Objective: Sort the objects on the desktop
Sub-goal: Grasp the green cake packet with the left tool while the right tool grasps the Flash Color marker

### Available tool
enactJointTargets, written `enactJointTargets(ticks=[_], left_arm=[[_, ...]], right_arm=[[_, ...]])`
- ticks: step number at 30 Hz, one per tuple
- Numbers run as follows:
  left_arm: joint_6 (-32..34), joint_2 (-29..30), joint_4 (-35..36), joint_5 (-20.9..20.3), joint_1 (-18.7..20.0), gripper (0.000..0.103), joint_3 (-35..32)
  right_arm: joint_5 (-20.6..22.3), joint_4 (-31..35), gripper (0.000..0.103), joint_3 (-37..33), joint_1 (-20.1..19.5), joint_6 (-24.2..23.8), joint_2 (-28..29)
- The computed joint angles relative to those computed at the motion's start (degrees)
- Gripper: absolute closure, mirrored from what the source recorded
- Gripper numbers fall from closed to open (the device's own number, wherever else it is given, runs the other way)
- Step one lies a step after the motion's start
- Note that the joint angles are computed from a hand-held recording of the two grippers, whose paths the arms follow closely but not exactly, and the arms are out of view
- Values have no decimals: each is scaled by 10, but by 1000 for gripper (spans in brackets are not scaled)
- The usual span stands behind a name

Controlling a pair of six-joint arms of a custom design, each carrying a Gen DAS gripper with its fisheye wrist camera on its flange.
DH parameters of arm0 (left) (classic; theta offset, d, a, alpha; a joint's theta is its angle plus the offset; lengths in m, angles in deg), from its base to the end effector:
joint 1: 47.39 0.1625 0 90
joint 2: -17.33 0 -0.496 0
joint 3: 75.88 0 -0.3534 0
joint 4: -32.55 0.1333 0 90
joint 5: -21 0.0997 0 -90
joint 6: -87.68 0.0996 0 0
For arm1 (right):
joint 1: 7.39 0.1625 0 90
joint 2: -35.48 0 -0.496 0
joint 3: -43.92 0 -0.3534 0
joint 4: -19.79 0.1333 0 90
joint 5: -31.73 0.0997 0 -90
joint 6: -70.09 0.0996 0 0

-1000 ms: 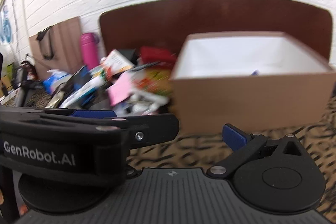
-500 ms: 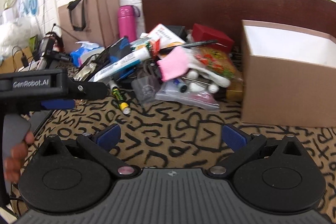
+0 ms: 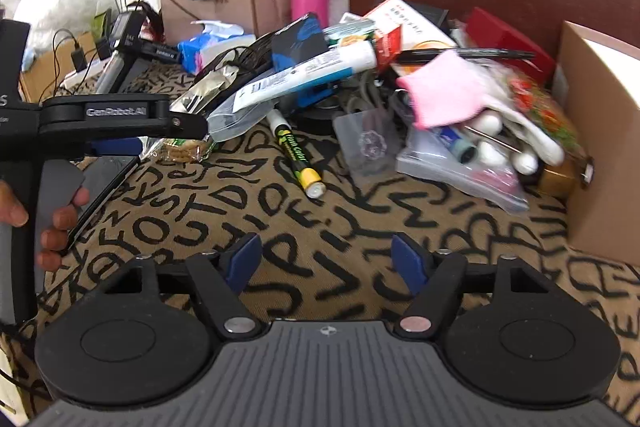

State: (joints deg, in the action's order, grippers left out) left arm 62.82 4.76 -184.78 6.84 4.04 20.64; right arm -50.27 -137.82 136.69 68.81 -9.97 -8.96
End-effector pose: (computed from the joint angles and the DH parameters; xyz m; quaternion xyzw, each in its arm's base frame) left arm -0.2009 -0.6207 -0.0302 -0.1380 0.7549 -0.5482 0.3325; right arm -0.0278 -0.7302 0.1856 0.5473 -0.8172 0.1643 0.0751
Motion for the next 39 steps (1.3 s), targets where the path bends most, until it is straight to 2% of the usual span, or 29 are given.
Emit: enactJointTargets(ticks=[1, 9, 13, 18, 20, 21, 25, 27, 31, 34, 39], left_arm=[[-1, -2, -2, -13, 4, 1, 3], [36, -2, -18, -23, 23, 1, -10], [28, -4, 4, -15, 26, 6, -15], [9, -8, 58, 4, 25, 20, -14], [-20, -11, 102, 22, 23, 31, -11], [-31, -13, 115, 26, 22, 33, -8], [-78, -26, 148, 20, 17, 46, 6], [-102, -31, 170, 19, 15, 48, 13], [-147, -43, 208, 6, 6, 49, 33], [-178, -50, 226, -21, -5, 49, 52], [-145, -44, 207, -90, -26, 49, 61]], right_arm=[[-2, -1, 34, -2, 2, 0, 4], [-20, -11, 41, -24, 19, -1, 38], [-17, -18, 43, -35, 24, 3, 51], [-14, -36, 51, -39, 30, 4, 65], [-14, -48, 65, -37, 31, 7, 68], [-12, -45, 79, -36, 31, 5, 68], [-14, -49, 82, -26, 29, -14, 61], [-15, -39, 83, -22, 26, -17, 52], [-17, -5, 84, -19, 14, -19, 29], [-17, 14, 84, -15, 0, -11, 7], [-21, 40, 84, -10, -21, 1, -26]])
